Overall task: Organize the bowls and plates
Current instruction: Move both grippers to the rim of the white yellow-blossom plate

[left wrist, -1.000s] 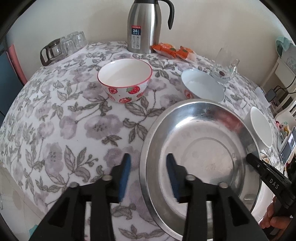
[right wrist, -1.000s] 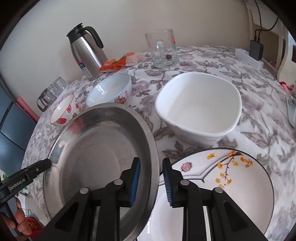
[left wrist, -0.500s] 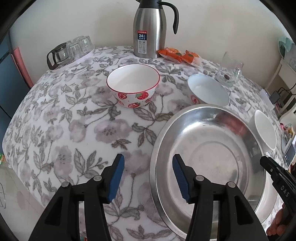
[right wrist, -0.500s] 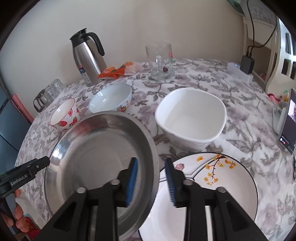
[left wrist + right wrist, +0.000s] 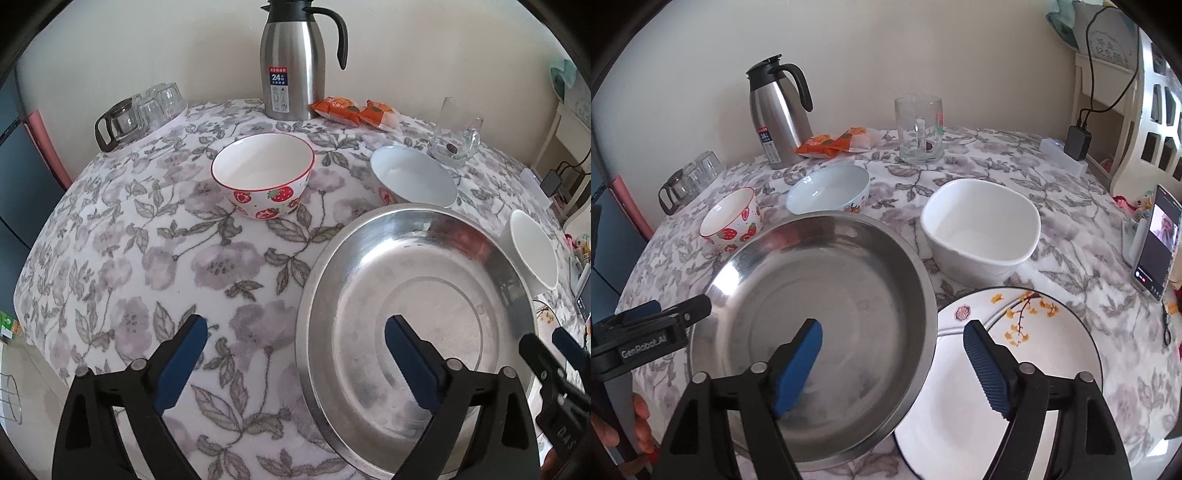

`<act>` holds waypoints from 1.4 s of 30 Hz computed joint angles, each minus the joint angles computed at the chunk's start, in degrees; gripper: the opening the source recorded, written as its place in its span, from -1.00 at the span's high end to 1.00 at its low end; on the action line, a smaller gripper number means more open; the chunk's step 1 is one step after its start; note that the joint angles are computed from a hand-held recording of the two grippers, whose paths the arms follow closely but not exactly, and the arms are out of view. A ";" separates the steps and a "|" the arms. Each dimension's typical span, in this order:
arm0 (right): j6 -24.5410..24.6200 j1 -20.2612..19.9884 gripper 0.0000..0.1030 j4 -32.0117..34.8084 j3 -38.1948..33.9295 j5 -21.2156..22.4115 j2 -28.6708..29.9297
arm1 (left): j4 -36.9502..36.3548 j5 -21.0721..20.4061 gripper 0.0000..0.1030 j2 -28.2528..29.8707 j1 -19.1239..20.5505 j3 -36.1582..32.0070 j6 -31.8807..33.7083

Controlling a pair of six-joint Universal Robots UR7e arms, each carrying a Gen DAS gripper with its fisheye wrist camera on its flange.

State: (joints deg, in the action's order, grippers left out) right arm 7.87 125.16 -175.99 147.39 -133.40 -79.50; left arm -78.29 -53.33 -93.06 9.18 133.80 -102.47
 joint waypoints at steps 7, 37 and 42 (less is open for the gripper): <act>1.39 1.91 -1.00 0.30 1.23 -1.17 -0.56 | -0.05 0.86 -0.90 -0.63 -1.40 0.12 -0.74; 6.93 -10.24 -1.00 2.97 8.38 -9.49 -25.28 | -25.67 3.53 -0.90 8.89 -9.83 1.07 12.51; 6.19 -13.30 -1.00 5.08 8.98 -9.38 -27.89 | -37.62 -1.71 -0.90 12.12 -8.62 2.24 17.13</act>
State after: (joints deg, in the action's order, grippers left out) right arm 14.06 111.85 -170.91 156.37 -142.78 -107.39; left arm -115.91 -55.04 -80.95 0.56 136.04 -85.34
